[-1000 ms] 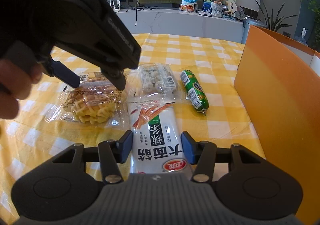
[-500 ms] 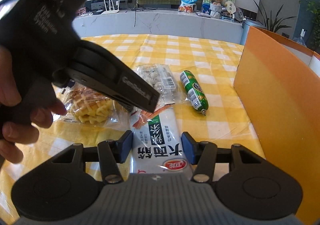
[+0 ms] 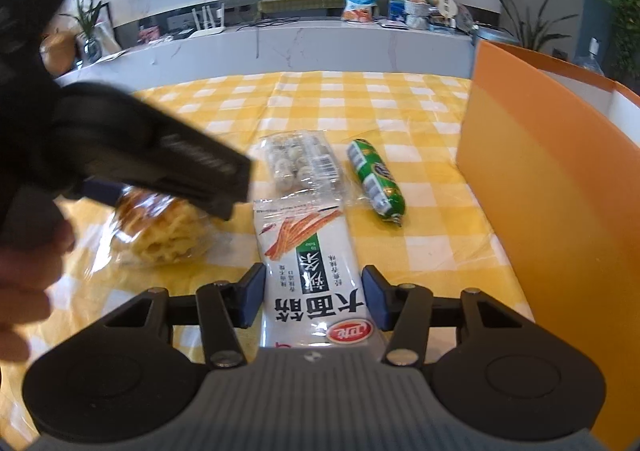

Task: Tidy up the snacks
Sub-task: 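Grasp the waffle bag with the left gripper while the right holds the noodle package, then carry the noodle package into the orange box and open the right gripper while the left carries the waffle bag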

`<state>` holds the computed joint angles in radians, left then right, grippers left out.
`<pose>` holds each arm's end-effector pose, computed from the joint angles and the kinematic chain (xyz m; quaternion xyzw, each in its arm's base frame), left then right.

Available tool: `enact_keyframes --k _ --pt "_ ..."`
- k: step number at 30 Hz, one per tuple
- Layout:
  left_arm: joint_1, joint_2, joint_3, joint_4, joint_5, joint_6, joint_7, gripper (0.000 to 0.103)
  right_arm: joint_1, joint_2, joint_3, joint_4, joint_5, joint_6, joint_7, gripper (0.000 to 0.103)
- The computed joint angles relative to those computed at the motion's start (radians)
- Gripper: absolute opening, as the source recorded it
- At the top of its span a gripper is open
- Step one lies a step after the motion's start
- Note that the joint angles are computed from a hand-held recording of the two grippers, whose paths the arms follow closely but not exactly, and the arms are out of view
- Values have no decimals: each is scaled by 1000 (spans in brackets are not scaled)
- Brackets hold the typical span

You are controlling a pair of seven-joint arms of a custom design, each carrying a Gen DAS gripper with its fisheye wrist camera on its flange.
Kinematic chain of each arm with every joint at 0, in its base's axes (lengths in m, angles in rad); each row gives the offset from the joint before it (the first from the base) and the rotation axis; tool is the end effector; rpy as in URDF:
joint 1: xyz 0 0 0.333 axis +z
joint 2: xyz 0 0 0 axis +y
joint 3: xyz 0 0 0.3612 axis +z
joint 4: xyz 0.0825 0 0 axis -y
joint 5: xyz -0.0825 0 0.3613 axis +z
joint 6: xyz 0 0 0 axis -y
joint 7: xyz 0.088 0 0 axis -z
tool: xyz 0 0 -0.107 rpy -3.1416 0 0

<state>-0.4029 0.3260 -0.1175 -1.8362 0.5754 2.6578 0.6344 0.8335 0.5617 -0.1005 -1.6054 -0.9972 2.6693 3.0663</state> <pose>0.5741 -0.3364 0.4616 -0.6709 0.6801 -0.2293 0.1864 0.5144 0.5164 0.3977 -0.6703 0.6257 -0.2513 0.3099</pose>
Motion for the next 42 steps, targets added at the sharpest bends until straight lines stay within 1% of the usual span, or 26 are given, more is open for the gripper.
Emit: enact_keyframes --k 2,6,8,11,12,15,16,19,22,23,26,28,30,32,33,34,37,39,42 --pt "5 -37 3 -44 5 23 -16 99 1 -3 1 -1 7 -15 0 51" --pt "7 -102 12 -124 73 92 -105 99 -4 -9 10 -6 22 -20 -7 51" --pt "19 -130 5 -161 89 138 -136 99 -8 -16 15 -14 33 -13 -6 51" --pt "29 -162 0 -196 123 182 -190 99 -16 -39 21 -45 46 19 9 50" --pt "27 -167 -1 -196 143 185 -212 99 -16 -48 21 -56 45 32 14 50" --pt "41 -204 -10 -229 195 211 -260 99 -1 -76 13 -87 6 51 33 50" --pt "51 -211 -16 -238 194 227 -266 99 4 -85 13 -94 -12 51 36 49" --pt "85 -229 -47 -267 109 278 -198 99 1 -113 28 -121 -53 57 35 49" --pt "92 -260 -42 -300 152 345 -223 99 -19 -148 37 -164 -82 118 91 49" --pt "98 -267 -45 -307 150 362 -220 99 -27 -159 41 -176 -88 137 108 49" --pt "118 -282 -67 -332 65 414 -148 99 -38 -186 43 -198 -124 162 149 49" --pt "125 -291 -71 -348 35 452 -126 99 -55 -202 57 -209 -133 178 133 49" --pt "125 -295 -71 -352 30 477 -127 99 -57 -220 49 -221 -182 199 194 49" --pt "121 -296 -66 -345 61 485 -157 99 -68 -237 49 -232 -228 226 260 49" --pt "118 -295 -61 -335 98 483 -191 99 -74 -246 48 -236 -257 238 299 49" --pt "112 -294 -51 -321 165 480 -250 99 -81 -257 50 -241 -289 248 338 49" --pt "105 -287 -41 -280 313 493 -371 99 -97 -293 48 -253 -426 265 495 49" --pt "103 -280 -42 -259 341 511 -396 99 -110 -323 51 -264 -530 265 617 49" --pt "86 -262 -30 -224 377 530 -428 99 -142 -376 69 -293 -653 250 746 49"
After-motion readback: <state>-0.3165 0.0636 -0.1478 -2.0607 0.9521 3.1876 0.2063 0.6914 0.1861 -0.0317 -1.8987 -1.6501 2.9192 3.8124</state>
